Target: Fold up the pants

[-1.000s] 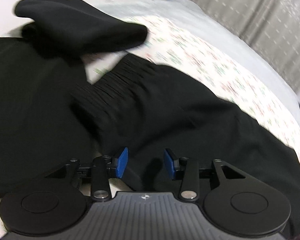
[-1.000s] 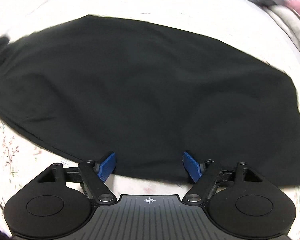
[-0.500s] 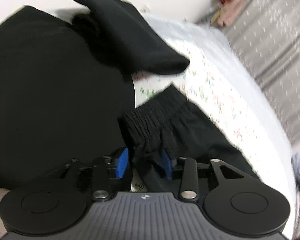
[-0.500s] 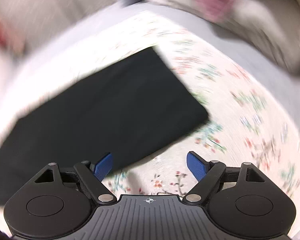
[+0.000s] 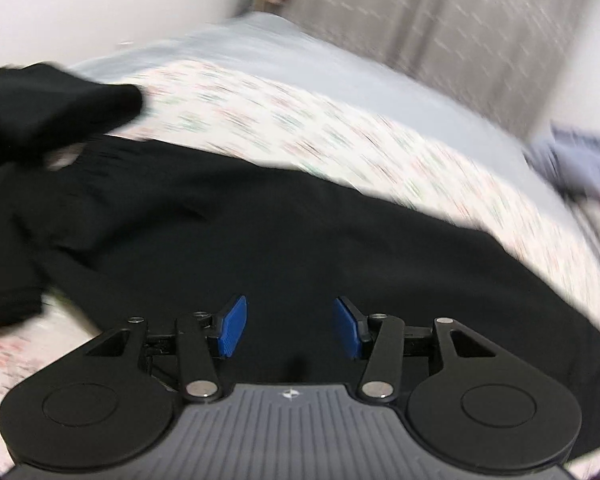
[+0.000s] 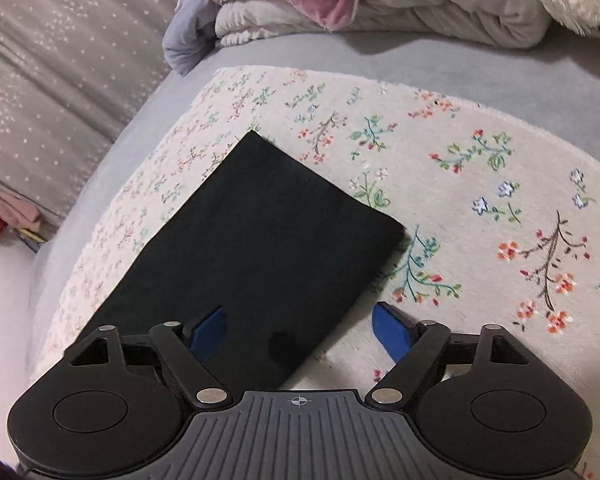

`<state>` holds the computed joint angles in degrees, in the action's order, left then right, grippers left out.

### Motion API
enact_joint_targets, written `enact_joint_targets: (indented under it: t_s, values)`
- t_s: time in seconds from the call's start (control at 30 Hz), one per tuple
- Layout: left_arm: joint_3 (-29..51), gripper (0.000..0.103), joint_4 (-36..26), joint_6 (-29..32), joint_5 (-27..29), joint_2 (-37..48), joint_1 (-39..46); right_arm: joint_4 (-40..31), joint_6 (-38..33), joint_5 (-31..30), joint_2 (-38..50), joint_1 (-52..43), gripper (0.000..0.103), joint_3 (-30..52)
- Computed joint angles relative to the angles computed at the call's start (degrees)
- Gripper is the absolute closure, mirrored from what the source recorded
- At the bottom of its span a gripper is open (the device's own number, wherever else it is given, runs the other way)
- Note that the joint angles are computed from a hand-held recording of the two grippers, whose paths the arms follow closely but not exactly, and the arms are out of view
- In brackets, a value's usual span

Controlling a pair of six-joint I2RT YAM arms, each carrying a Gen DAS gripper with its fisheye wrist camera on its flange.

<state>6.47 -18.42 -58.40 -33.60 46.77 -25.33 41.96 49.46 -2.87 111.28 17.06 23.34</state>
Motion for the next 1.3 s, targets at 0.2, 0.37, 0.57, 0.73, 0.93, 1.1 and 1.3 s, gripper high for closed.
enact_joint_targets:
  t_s: [0.2,0.37,0.57,0.73,0.93,1.1,1.3]
  values:
    - [6.12,0.054,15.7,-2.94,-1.73,28.17,-10.77,6.77,1.03,1.16,3.72,-0.41,0.03,-0.9]
    - [10.17,0.054,20.77,-1.28,-0.56,39.86,-11.59,10.45,1.92,1.44,5.08,-0.28,0.031,-1.19]
    - [13.54,0.053,21.73,-1.05,-1.83,45.18,-12.3,16.99,6.87,-1.2,9.09,-3.26,0.058,-1.61]
    - [14.49,0.053,21.04,-2.02,-2.98,45.99,-14.97,18.45,6.7,-3.38,11.14,-5.36,0.083,-0.91]
    - [14.23,0.053,21.47,-1.18,-3.2,46.37,-15.29,20.62,4.1,-2.2,9.62,-3.87,0.095,-1.74]
    - [14.0,0.053,21.64,-1.45,-3.22,46.34,-15.77,21.33,2.78,1.53,7.31,-1.44,0.097,-2.56]
    - [14.03,0.053,22.42,-1.0,-2.67,46.67,-15.26,18.66,0.85,4.39,5.24,0.05,0.098,-1.91]
